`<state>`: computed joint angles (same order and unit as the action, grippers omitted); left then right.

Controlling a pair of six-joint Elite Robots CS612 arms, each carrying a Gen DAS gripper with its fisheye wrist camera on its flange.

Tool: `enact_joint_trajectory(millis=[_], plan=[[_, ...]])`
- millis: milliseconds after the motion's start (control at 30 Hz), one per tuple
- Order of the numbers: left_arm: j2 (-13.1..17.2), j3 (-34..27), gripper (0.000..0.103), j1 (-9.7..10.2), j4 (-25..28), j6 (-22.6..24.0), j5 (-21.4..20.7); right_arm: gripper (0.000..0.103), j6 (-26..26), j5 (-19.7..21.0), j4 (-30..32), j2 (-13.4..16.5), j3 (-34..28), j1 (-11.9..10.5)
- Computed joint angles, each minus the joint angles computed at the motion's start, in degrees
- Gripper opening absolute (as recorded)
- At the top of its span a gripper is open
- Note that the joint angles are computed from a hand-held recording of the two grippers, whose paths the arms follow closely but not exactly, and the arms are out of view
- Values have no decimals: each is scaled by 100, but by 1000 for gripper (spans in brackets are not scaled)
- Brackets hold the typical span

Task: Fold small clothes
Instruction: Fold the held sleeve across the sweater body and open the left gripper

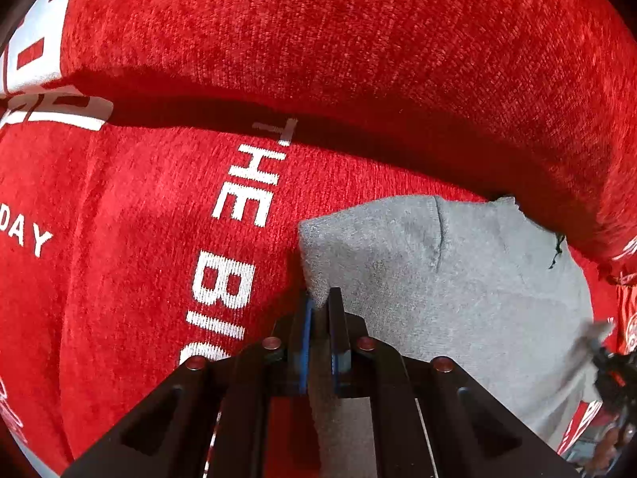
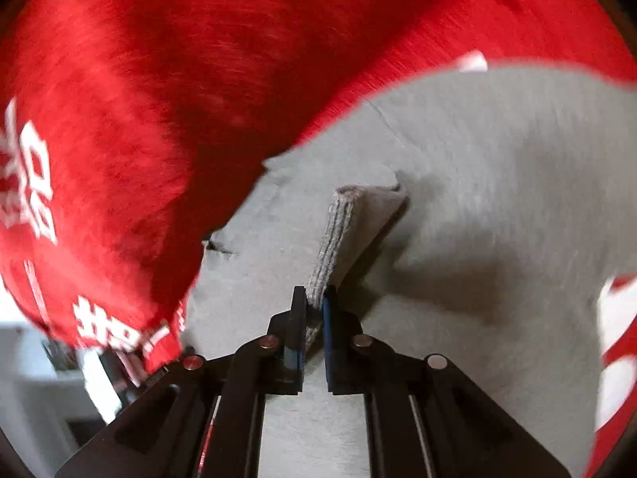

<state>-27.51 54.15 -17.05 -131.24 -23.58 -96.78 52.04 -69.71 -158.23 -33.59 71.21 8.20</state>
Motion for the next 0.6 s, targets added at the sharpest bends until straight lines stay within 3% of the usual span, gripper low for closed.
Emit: enact_joint_trajectory(millis=[167,233,333,367,433,467,600], plan=[[-22,-19,9,-30,48,-43,149,9,-35,-311,893,-105,174,-46],[-82,10,9,-56,125,-41,225,6,294,-337,723,-198,406,-84],[-178,68,9,-101,284,80,419,11,175,-478,941,-295,479,-54],[-216,90,9,-125,357,97,468,17,41,-488,1058,-342,508,-47],[-341,183,9,-179,560,146,524,46,-214,-460,1219,-456,595,-28],[-416,264,9,-206,604,174,524,52,-343,-442,1278,-500,631,-9],[-736,676,9,-332,626,270,656,55,-739,-393,1447,-617,691,98]])
